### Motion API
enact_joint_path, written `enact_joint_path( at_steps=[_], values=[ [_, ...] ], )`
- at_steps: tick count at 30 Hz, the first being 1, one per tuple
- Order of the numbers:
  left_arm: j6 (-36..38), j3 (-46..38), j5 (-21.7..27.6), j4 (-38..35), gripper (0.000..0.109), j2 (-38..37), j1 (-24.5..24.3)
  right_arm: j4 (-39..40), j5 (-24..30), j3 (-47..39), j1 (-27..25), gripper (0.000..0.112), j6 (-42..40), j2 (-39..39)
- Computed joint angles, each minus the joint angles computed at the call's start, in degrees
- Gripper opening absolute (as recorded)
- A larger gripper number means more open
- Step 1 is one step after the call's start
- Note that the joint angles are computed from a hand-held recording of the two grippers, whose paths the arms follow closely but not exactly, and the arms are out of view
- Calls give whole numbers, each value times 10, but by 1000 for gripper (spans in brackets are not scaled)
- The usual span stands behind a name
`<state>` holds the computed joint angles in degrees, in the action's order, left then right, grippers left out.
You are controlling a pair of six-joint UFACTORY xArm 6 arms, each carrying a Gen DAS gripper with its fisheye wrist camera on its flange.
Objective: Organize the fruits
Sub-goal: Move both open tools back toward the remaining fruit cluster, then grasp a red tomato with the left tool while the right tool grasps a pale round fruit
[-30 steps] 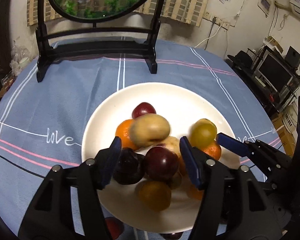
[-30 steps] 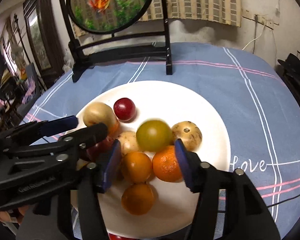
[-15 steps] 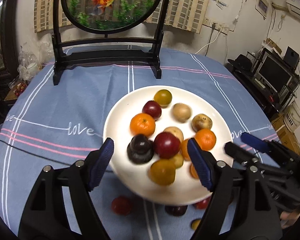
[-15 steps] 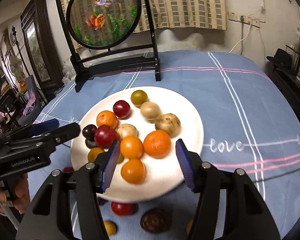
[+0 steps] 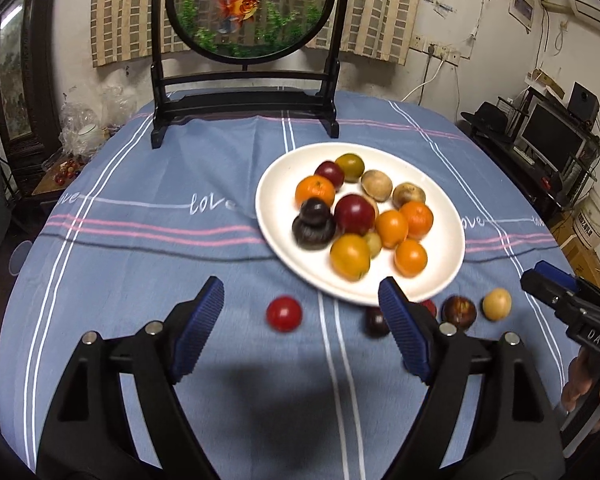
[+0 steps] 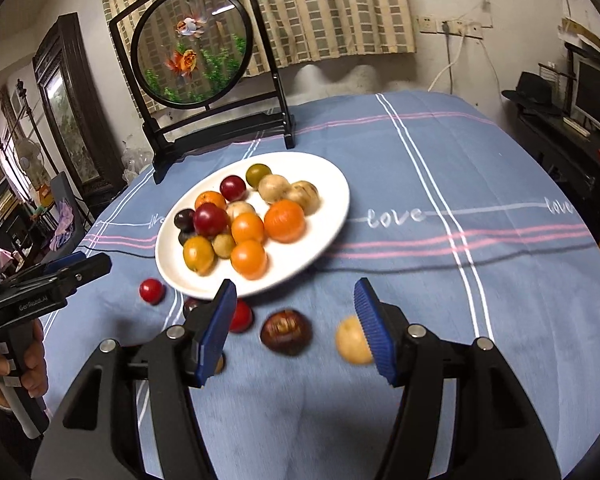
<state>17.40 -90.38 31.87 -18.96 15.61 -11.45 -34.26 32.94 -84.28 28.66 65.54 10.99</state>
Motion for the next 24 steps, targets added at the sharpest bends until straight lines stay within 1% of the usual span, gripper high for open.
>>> enact_joint_path(
  at_steps=[4, 10, 15, 20, 24],
  values=[
    [14, 41, -6, -8, 81, -28, 1, -13, -1, 36, 5, 63, 24, -24],
    [19, 70, -14, 11, 81, -41, 1, -31, 28, 64, 14, 63, 30, -43],
    [10, 64, -6, 19, 81, -27, 4, -26, 50, 71, 15, 63, 17, -45],
    [2, 47, 3, 29, 81, -2, 4, -8, 76, 57, 19, 63, -12, -28],
    [-16, 19, 15, 51, 81, 30, 3, 7, 68, 62, 16, 63, -18, -24]
  ],
)
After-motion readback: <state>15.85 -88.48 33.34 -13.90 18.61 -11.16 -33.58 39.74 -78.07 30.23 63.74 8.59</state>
